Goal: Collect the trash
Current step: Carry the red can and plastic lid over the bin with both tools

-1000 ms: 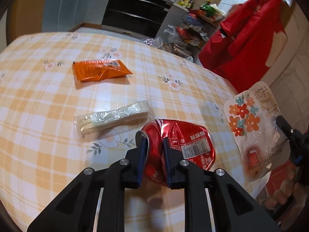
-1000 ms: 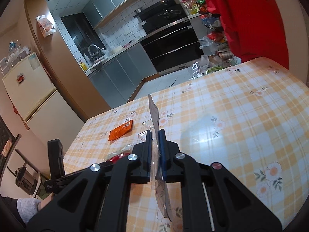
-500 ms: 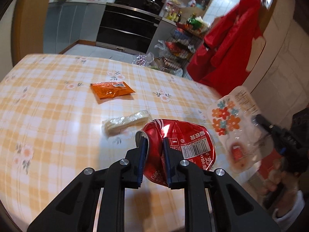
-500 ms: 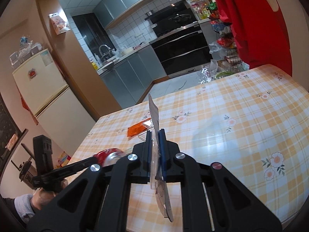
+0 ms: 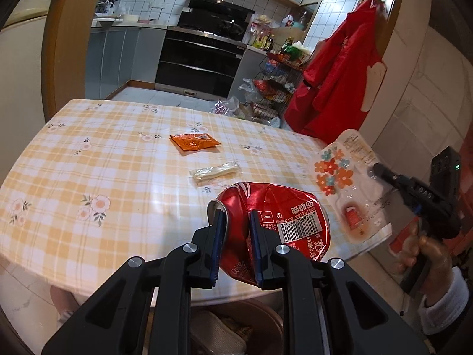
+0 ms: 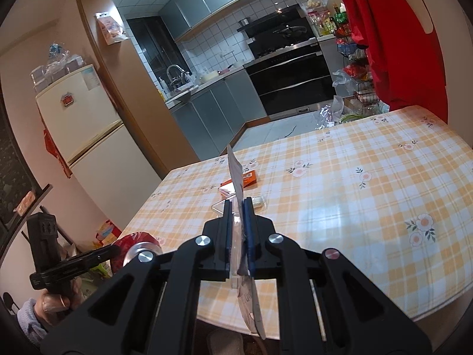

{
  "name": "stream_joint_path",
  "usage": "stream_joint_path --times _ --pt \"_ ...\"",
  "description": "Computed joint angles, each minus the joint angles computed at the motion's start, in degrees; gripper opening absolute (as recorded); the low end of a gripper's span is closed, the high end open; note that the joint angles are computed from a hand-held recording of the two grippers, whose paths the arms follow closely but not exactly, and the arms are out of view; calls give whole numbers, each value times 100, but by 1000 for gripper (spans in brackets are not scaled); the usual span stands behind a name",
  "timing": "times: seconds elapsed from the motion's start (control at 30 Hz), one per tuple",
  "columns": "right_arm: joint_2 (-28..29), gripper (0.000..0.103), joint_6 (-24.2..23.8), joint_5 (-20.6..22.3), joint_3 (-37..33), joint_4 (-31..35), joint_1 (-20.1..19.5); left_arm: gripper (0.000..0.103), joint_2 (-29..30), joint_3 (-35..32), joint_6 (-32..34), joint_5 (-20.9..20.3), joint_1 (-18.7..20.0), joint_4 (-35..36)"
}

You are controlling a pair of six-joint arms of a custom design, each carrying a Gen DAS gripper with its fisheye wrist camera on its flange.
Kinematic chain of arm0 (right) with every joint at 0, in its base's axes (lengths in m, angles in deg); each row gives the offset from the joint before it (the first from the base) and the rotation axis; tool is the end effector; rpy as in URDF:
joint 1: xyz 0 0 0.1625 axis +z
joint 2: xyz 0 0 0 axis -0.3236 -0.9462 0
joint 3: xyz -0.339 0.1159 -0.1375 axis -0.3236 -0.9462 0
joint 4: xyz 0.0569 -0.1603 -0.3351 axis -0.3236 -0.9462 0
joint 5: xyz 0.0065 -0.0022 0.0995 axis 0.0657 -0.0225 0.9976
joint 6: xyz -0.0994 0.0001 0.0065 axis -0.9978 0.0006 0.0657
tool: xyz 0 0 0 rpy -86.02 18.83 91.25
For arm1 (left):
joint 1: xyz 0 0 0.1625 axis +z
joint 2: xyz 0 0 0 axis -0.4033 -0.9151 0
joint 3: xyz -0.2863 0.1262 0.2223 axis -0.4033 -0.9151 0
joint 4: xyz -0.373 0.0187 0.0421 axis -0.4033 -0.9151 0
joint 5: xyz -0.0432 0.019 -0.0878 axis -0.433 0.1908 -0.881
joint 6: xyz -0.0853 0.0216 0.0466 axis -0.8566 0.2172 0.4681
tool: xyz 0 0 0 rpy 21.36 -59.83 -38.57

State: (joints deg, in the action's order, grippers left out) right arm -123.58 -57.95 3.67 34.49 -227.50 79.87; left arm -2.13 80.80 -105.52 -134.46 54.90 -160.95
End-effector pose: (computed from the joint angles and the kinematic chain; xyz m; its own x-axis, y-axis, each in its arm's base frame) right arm -0.0365 -0.4191 0.4445 -0.9405 -0.1903 0.2815 -0.3396 0.5553 -0.7592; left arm -0.3584 -0.4422 0.0231 -0.8591 0.3391 -0.3834 0.5067 0.6695 -0.5432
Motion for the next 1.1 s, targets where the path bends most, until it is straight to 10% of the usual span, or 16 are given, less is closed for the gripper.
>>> stream_joint_path --times 0.7,1.1 --pt "-1485 12 -546 383 996 469 -215 18 -694 1337 -672 -183 -775 -110" --pt "-1572 12 -790 286 1138 579 -293 30 -568 1381 -682 -649 -585 -2"
